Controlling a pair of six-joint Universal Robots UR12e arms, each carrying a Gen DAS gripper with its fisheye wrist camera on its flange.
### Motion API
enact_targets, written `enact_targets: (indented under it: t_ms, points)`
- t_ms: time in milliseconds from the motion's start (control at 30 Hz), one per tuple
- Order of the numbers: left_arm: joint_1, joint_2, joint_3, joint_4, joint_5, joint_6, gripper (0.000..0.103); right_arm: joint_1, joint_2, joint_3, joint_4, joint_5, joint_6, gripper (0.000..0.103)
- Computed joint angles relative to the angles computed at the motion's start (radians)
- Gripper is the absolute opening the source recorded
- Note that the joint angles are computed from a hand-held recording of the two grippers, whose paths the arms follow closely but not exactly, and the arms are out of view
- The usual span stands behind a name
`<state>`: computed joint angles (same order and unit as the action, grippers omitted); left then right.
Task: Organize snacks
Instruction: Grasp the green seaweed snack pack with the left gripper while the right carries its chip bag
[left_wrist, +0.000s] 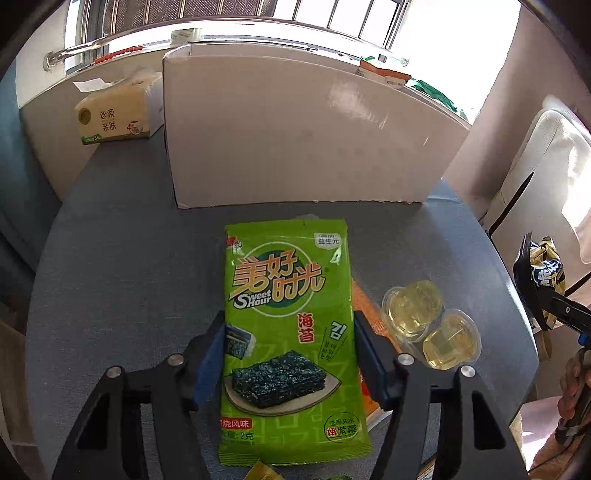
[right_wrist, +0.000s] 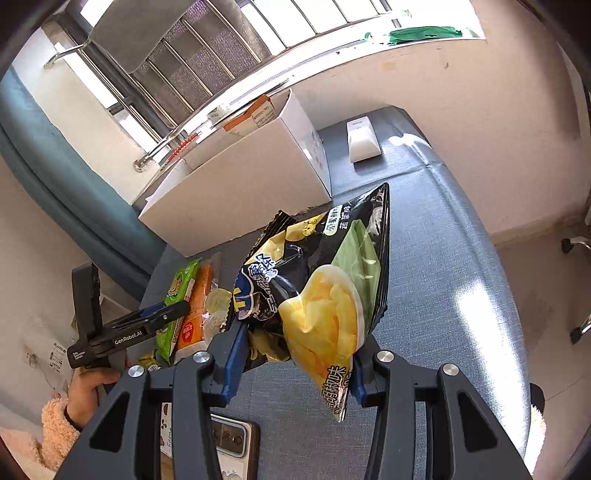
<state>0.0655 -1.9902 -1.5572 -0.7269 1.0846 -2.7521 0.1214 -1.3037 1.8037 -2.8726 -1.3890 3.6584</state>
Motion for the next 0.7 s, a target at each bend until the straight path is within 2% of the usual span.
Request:
enact_targets:
  t_ms: [67,200,367,567,700]
  points:
    - [0.011,0.009,-0.013,0.019,-0.038,0.008,0.063,0.0,0.002,-0.001,0.001,0.009,-0.003,0.05]
    - [0.022,0.033,-0.042,0.103,-0.039,0.019,0.062,0.003,0.012,-0.011,-0.005,0.028,-0.016,0.05]
    - [0.049,0.044,-0.034,0.18,-0.124,-0.038,0.062,0.014,0.032,-0.051,-0.011,0.037,-0.06,0.05]
    - [0.053,0.014,0.055,0.244,-0.184,-0.109,0.062,0.016,0.079,-0.151,-0.026,0.058,-0.13,0.05]
    - [0.043,-0.046,0.168,0.278,-0.211,-0.16,0.062,0.017,0.136,-0.271,0.003,0.07,-0.185,0.05]
